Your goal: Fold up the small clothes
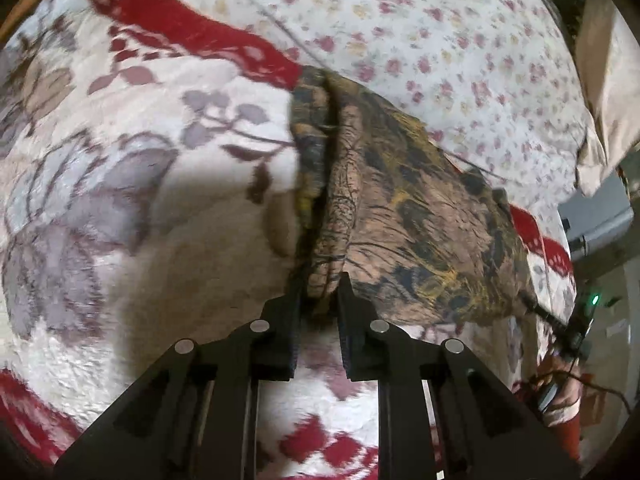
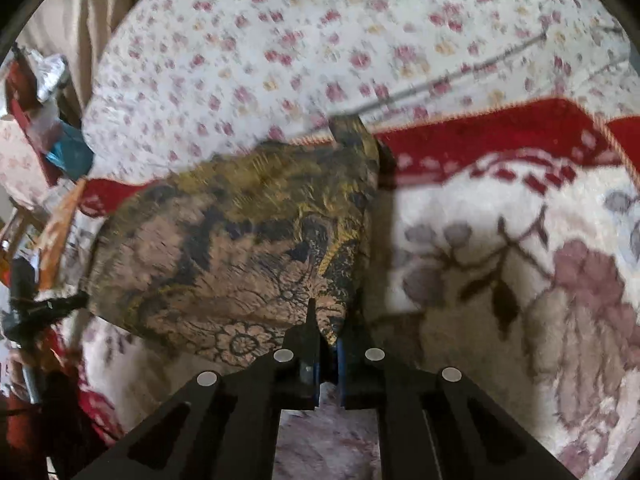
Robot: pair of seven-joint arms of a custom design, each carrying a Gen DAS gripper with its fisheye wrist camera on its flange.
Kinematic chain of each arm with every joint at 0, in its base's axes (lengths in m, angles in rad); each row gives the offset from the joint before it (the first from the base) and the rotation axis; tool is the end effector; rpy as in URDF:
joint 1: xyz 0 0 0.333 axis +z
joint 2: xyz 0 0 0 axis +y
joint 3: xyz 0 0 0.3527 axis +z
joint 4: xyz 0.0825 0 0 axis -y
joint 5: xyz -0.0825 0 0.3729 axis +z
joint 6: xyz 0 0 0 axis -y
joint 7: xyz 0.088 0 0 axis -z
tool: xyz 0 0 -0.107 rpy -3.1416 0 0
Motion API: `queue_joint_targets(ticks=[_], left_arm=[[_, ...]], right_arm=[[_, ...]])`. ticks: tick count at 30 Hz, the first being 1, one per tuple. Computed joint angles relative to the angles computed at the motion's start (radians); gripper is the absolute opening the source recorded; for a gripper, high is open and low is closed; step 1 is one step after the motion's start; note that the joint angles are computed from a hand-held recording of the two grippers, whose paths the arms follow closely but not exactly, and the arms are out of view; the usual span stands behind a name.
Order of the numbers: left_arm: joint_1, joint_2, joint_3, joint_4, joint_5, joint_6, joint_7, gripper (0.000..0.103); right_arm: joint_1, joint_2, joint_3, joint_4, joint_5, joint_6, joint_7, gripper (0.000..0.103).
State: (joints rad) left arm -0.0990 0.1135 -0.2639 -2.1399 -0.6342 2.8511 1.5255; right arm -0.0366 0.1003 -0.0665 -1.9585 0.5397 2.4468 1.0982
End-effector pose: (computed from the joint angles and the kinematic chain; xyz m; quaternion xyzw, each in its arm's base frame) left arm 0.5637 -0.1751 0.4571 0.7441 -0.5781 0.3348 0.0037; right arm 0.6044 -0.0607 0.5082 -0.6862 0.6729 -0.0665 0.2681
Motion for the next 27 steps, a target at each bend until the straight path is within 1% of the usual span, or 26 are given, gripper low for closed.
queue_joint_targets(ticks=[2,4,5,7,8,9,10,11,12,13,14,15,17,18,19,21,22,23,24,25,26,27], left_arm=[[-0.001,-0.017,0.017,-0.017,0.039,0.001,-0.054,0.015],[0.003,-0.037,0.021,-0.028,0.034,-0.002,-0.048,0.015],[-0.002,-0.046,0.028,-0.032,0.060,-0.001,-0.066,0.015],[-0.015,-0.062,0.043,-0.034,0.146,0.002,-0.116,0.015],[-0.020,-0.066,0.049,-0.030,0.187,0.003,-0.144,0.015],[-0.025,-0.068,0.053,-0.024,0.224,0.007,-0.170,0.015],[-0.031,-0.066,0.057,-0.015,0.268,0.016,-0.198,0.015],[-0.036,-0.060,0.062,-0.004,0.324,0.022,-0.241,0.015],[-0.043,-0.051,0.070,0.011,0.401,0.022,-0.303,0.015],[-0.052,-0.032,0.081,0.041,0.498,0.005,-0.382,0.015],[-0.057,-0.011,0.085,0.070,0.552,-0.013,-0.425,0.015],[-0.056,0.006,0.082,0.091,0.579,-0.025,-0.446,0.015],[-0.059,0.056,0.077,0.151,0.626,-0.049,-0.480,0.025],[-0.065,0.079,0.080,0.179,0.659,-0.065,-0.507,0.037],[-0.075,0.104,0.090,0.205,0.703,-0.074,-0.546,0.044],[-0.107,0.134,0.125,0.228,0.815,-0.069,-0.648,0.044],[-0.122,0.146,0.142,0.237,0.872,-0.072,-0.692,0.044],[-0.129,0.156,0.152,0.243,0.918,-0.079,-0.726,0.045],[-0.126,0.166,0.152,0.248,0.941,-0.083,-0.740,0.046],[-0.113,0.178,0.142,0.249,0.942,-0.080,-0.740,0.051],[-0.103,0.185,0.136,0.247,0.941,-0.074,-0.745,0.054],[-0.098,0.189,0.135,0.245,0.943,-0.066,-0.756,0.060]], right_arm=[[0.008,0.010,0.003,0.006,-0.023,0.005,0.017,0.005],[0.005,-0.003,0.002,0.014,-0.012,-0.001,0.025,0.005],[0.005,-0.010,-0.001,0.018,-0.021,0.006,0.045,0.005],[0.012,-0.030,-0.005,0.021,-0.073,0.034,0.090,0.011],[0.016,-0.036,-0.003,0.023,-0.078,0.052,0.093,0.017],[0.018,-0.037,0.001,0.031,-0.071,0.057,0.087,0.026],[0.022,-0.026,0.010,0.062,-0.037,0.040,0.063,0.031],[0.026,-0.012,0.018,0.089,-0.008,0.019,0.042,0.042],[0.032,0.008,0.028,0.121,0.017,-0.002,0.025,0.044],[0.041,0.037,0.039,0.163,0.031,-0.025,0.016,0.044],[0.049,0.068,0.050,0.203,0.038,-0.046,0.010,0.044],[0.061,0.109,0.062,0.255,0.036,-0.064,0.009,0.044],[0.095,0.190,0.077,0.348,-0.012,-0.073,0.028,0.044],[0.122,0.222,0.064,0.386,-0.028,-0.080,0.035,0.044],[0.127,0.284,0.086,0.458,-0.069,-0.094,0.062,0.044],[0.143,0.371,0.091,0.567,-0.109,-0.146,0.099,0.044],[0.153,0.432,0.091,0.647,-0.135,-0.196,0.128,0.044],[0.164,0.493,0.089,0.725,-0.162,-0.240,0.161,0.044],[0.170,0.535,0.088,0.779,-0.182,-0.261,0.181,0.044],[0.186,0.579,0.081,0.831,-0.212,-0.269,0.205,0.044],[0.199,0.610,0.076,0.861,-0.238,-0.244,0.212,0.044],[0.205,0.627,0.077,0.879,-0.252,-0.223,0.214,0.044]])
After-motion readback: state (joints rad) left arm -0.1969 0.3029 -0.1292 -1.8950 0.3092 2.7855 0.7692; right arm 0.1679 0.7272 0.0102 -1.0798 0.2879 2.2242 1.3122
